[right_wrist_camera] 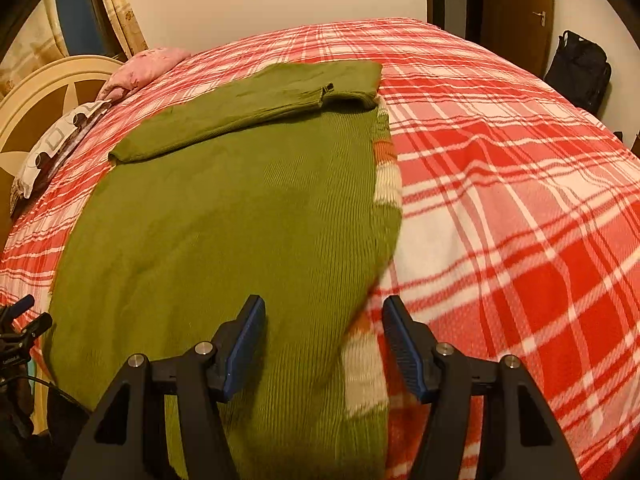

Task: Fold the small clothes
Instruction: 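Move both tools down to the ribbed hem of the green sweater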

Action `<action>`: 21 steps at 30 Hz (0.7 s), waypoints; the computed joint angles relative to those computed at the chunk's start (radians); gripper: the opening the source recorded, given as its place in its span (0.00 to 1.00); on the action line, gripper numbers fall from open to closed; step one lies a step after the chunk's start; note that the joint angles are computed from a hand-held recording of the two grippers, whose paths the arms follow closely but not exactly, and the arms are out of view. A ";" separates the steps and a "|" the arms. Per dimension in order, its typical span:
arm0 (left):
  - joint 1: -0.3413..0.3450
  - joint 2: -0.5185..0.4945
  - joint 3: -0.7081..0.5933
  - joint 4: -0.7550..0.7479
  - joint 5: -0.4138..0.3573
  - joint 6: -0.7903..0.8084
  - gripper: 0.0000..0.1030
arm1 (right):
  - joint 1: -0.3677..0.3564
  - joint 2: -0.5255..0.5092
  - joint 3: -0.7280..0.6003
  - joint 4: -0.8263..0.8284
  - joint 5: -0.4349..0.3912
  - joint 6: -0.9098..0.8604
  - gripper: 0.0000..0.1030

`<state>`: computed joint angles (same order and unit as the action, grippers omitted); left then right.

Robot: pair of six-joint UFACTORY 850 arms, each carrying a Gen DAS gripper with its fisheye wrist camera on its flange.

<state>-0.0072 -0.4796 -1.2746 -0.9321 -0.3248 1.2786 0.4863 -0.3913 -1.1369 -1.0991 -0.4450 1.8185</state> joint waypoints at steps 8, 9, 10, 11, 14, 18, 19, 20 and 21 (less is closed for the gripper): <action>0.018 0.007 0.017 0.015 -0.098 -0.055 0.93 | 0.038 0.038 0.058 -0.031 -0.008 0.071 0.60; 0.019 0.006 0.017 0.022 -0.104 -0.065 0.92 | 0.042 0.042 0.064 -0.035 -0.011 0.077 0.60; 0.019 0.003 0.016 0.031 -0.112 -0.077 0.91 | 0.049 0.048 0.073 -0.044 -0.015 0.089 0.60; 0.020 0.002 0.016 0.033 -0.117 -0.082 0.89 | 0.055 0.054 0.083 -0.049 -0.017 0.101 0.60; 0.026 0.002 0.019 0.037 -0.144 -0.099 0.81 | 0.068 0.066 0.100 -0.052 -0.021 0.121 0.60; 0.027 0.012 0.037 0.033 -0.167 -0.092 0.76 | 0.090 0.084 0.124 -0.051 -0.018 0.137 0.60; 0.028 0.015 0.041 0.027 -0.173 -0.084 0.73 | 0.093 0.088 0.128 -0.051 -0.017 0.139 0.60; 0.028 0.017 0.044 0.020 -0.180 -0.077 0.70 | 0.097 0.094 0.136 -0.051 -0.013 0.145 0.60; 0.026 0.020 0.048 0.017 -0.185 -0.069 0.69 | 0.101 0.098 0.142 -0.051 -0.011 0.149 0.60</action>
